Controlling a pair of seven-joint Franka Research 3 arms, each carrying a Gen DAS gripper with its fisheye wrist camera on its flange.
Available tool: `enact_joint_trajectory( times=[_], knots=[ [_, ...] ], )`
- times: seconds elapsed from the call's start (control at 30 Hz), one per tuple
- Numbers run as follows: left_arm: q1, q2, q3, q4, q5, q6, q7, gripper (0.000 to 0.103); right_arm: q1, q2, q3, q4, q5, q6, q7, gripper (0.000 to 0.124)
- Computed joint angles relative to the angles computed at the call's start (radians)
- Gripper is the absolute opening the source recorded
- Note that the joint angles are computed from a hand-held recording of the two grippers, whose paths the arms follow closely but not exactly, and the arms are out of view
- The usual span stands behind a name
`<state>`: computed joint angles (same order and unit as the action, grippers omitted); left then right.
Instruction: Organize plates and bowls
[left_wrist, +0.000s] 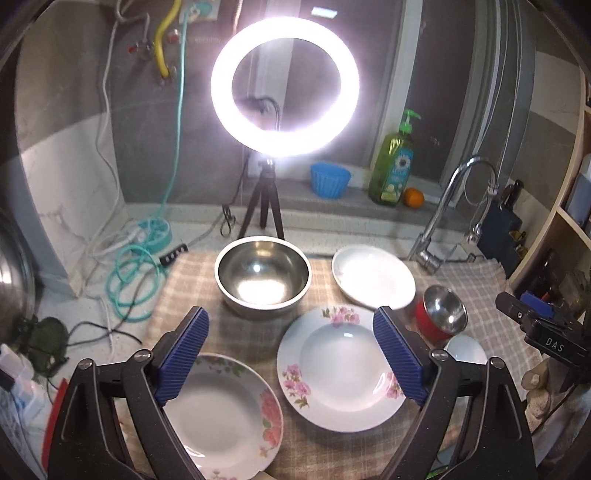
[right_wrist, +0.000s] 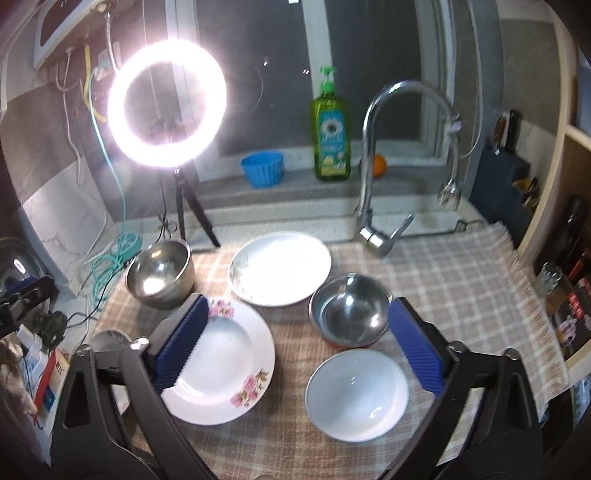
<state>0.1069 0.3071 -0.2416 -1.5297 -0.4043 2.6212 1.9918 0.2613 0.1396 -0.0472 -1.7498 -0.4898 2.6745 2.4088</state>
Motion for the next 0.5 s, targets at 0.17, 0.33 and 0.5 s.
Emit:
enact_joint_trajectory(
  times=[0.17, 0.33, 0.5],
  knots=[
    [0.003, 0.052, 0.002, 0.051, 0.011, -0.102, -0.022, 0.075, -0.026, 0.053, 0.028, 0.047, 0.200, -0.044, -0.161, 0.074],
    [0.014, 0.121, -0.007, 0.130, 0.002, -0.220, -0.041, 0.055, -0.038, 0.101, 0.040, 0.084, 0.378, -0.082, -0.295, 0.049],
    [0.013, 0.196, -0.011, 0.219, 0.019, -0.305, -0.060, 0.041, -0.038, 0.151, 0.047, 0.131, 0.490, -0.122, -0.394, 0.039]
  ],
)
